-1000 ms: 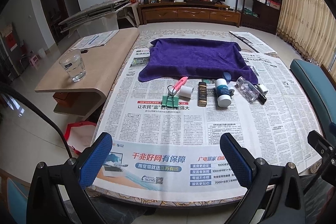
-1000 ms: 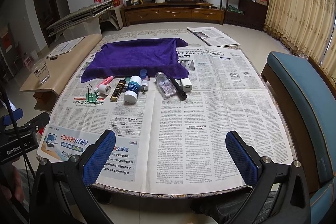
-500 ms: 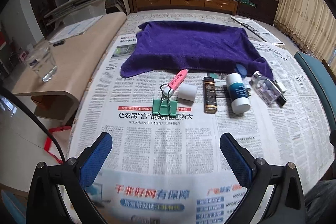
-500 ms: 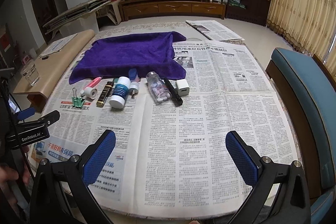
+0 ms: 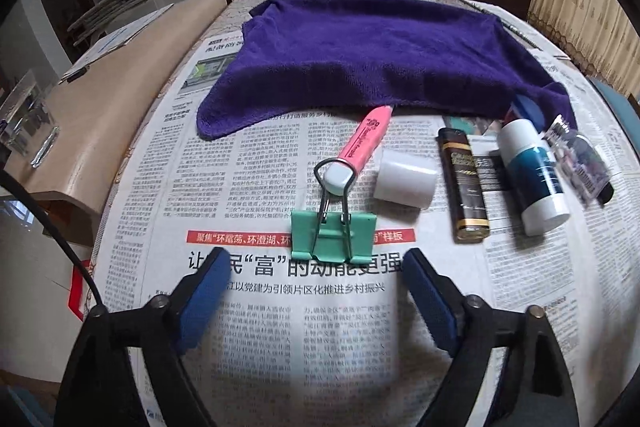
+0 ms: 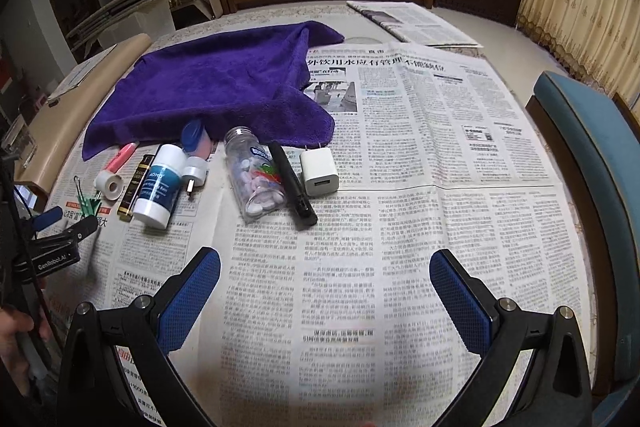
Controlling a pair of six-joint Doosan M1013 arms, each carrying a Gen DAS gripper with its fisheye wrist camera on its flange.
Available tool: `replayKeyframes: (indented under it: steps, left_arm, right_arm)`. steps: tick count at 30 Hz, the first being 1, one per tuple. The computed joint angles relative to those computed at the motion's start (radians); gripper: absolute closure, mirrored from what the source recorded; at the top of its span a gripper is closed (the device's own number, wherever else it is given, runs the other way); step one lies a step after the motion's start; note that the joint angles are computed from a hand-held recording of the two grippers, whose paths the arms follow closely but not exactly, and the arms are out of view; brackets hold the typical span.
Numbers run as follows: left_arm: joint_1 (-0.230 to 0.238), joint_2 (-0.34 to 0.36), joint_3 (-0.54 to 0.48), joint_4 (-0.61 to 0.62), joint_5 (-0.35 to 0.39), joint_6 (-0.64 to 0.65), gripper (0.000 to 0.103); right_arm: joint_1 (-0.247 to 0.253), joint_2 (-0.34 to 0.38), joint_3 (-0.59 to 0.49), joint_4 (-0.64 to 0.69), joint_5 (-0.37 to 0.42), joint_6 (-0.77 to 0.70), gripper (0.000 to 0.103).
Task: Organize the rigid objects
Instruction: 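Grasp the green binder clip with the left tool while the right tool grasps the white USB charger, then carry the clip with the left tool onto the purple towel while the right tool places the charger there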
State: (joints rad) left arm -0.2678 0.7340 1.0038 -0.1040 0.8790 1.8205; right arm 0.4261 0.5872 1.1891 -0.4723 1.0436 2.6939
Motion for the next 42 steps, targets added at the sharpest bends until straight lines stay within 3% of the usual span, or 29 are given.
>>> replayKeyframes:
  steps: [5,11,16,21,30,35,37,42]
  left_arm:
    - [0.012,0.005,-0.001,-0.06,-0.014,0.026,0.025]
    - [0.017,0.006,-0.002,-0.11,-0.018,0.068,0.04]
    - [0.016,0.005,0.0,-0.12,-0.024,0.082,0.044]
    - [0.016,0.007,-0.006,-0.118,-0.017,0.09,0.047]
    - [0.015,0.014,-0.017,-0.107,-0.016,0.086,0.047]
    - [0.014,0.011,-0.011,-0.107,-0.028,0.094,0.05]
    - [0.014,0.01,-0.008,-0.117,-0.033,0.107,0.061]
    - [0.017,0.007,-0.002,-0.134,-0.043,0.125,0.064]
  right_arm:
    - [-0.031,0.016,0.006,0.045,-0.028,-0.059,0.0]
    - [-0.046,0.047,-0.024,0.034,0.022,-0.149,0.005]
    - [-0.072,0.029,0.005,0.052,-0.1,-0.127,0.008]
    - [-0.087,0.061,-0.043,0.064,-0.078,-0.174,0.026]
    - [-0.089,0.087,-0.066,0.072,-0.07,-0.253,0.041]
    - [-0.083,0.091,-0.068,0.091,-0.093,-0.312,0.069]
    - [-0.078,0.094,-0.071,0.079,-0.089,-0.32,0.073]
    - [-0.078,0.088,-0.06,0.086,-0.103,-0.319,0.076]
